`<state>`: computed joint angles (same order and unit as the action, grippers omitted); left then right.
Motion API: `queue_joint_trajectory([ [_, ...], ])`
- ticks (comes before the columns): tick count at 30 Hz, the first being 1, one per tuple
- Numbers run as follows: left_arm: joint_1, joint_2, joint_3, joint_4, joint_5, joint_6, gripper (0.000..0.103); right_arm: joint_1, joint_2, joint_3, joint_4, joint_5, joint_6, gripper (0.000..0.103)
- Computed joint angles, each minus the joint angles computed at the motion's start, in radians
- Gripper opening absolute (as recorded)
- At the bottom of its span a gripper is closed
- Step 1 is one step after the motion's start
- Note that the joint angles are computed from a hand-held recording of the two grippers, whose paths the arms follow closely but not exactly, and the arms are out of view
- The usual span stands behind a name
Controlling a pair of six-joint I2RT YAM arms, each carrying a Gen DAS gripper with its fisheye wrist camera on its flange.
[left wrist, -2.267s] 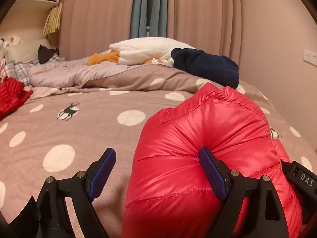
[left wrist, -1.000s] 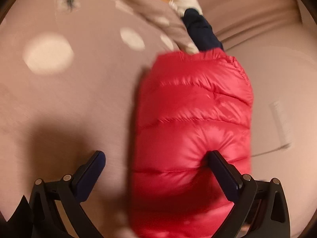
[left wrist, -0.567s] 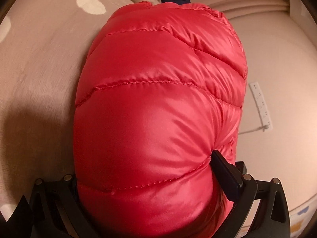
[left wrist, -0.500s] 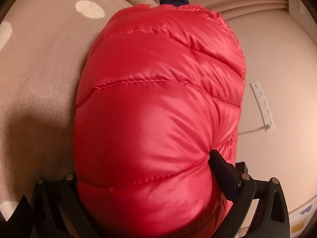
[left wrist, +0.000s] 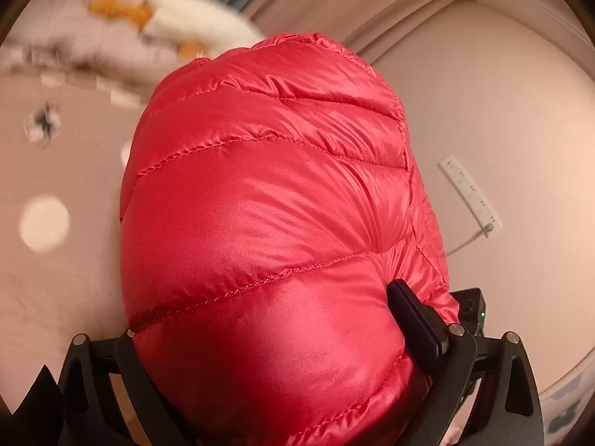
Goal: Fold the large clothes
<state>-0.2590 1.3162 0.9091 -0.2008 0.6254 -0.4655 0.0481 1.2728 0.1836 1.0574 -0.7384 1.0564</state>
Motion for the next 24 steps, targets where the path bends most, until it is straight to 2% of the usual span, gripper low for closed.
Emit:
queue_joint_trajectory([
  [1,-0.002,-0.052,0.005,-0.026,-0.023,0.005,0.097,0.010,-0.008,0.010,0.007,0.001,0.010,0.052],
  [6,0.002,-0.232,0.037,-0.142,-0.099,0.031,0.097,0.103,-0.197,0.067,-0.132,0.051,-0.008,0.053],
  [9,-0.016,-0.292,0.043,-0.160,-0.133,0.023,0.097,0.186,-0.285,0.109,-0.220,0.110,-0.038,0.053],
  [12,-0.066,-0.348,0.012,-0.122,-0.194,0.005,0.097,0.232,-0.351,0.141,-0.286,0.135,-0.078,0.054],
  [13,-0.055,-0.367,-0.001,-0.112,-0.186,0.003,0.097,0.211,-0.373,0.130,-0.286,0.108,-0.078,0.054],
  [19,-0.021,-0.465,-0.017,-0.137,-0.184,0.011,0.097,0.302,-0.392,0.160,-0.316,0.162,-0.146,0.054],
  [24,0.045,-0.517,-0.013,-0.157,-0.148,0.022,0.097,0.354,-0.337,0.162,-0.224,0.180,-0.159,0.055],
])
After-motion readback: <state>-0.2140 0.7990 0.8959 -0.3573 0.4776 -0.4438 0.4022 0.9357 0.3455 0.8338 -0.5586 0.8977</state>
